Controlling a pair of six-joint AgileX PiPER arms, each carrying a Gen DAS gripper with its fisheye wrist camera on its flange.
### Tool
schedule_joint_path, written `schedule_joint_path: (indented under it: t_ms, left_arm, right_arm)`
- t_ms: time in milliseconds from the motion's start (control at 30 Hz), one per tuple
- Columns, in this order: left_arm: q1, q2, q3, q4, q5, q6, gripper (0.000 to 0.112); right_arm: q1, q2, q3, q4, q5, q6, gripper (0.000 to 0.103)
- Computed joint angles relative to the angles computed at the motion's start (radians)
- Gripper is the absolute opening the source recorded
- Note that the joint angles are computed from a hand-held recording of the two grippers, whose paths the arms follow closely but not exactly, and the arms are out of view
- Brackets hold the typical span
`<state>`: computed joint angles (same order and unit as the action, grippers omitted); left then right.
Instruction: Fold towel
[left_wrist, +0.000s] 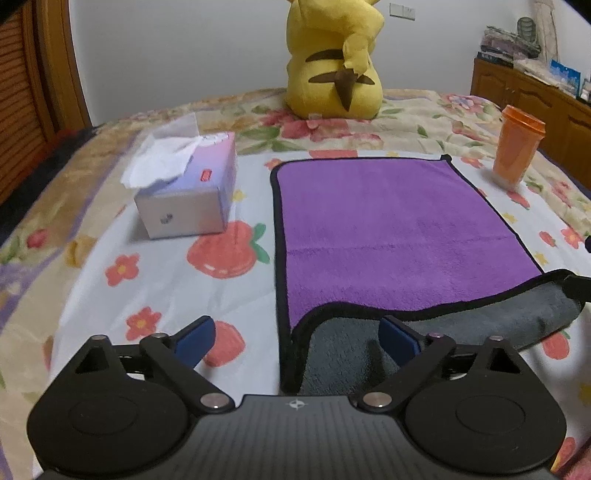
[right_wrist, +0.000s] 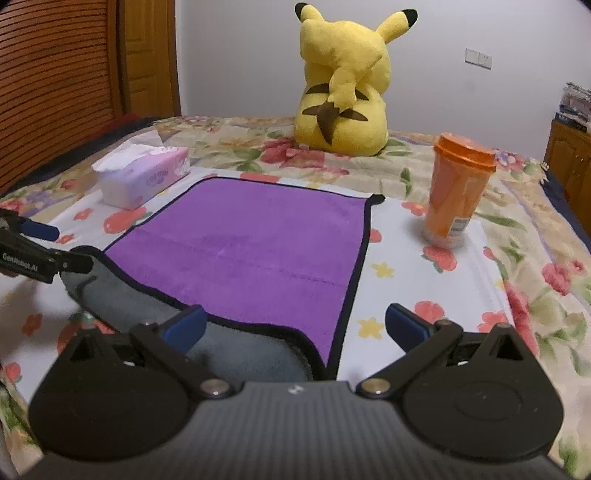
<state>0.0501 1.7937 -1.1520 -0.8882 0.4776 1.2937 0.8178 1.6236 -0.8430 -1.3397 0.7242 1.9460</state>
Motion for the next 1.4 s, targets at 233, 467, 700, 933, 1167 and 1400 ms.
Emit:
schedule_joint_path:
  t_ms: [233,467,700,933,1167,1400]
  left_arm:
    - [0.004,0.025,-0.035,0.073,0.075,-0.075,0.077]
    - [0.0,0.035,-0.043,0.116,0.108,-0.109,0.056]
    - [-0.001,0.038,-0.049,0.133,0.129,-0.117,0.051]
    - [0.001,0.039,-0.049,0.126,0.136,-0.113,0.045]
    - [0.0,0.022,-0.028,0.087,0.142,-0.048,0.021]
    - [0.004,-0.006,-0.006,0.031,0.137,0.012,0.01]
  right_arm:
    - [-0.064,0.009,-0.007,0.111,-0.108,-0.086,0.103]
    - [-0.106,0.005,0.006,0.186,-0.202,-0.128,0.087]
    - [-0.134,-0.006,0.016,0.222,-0.265,-0.162,0.076]
    - [-0.156,-0.013,0.024,0.219,-0.304,-0.164,0.059]
    - [-0.158,-0.007,0.016,0.255,-0.278,-0.22,0.029]
    - [-0.158,-0.012,0.024,0.22,-0.287,-0.21,0.006]
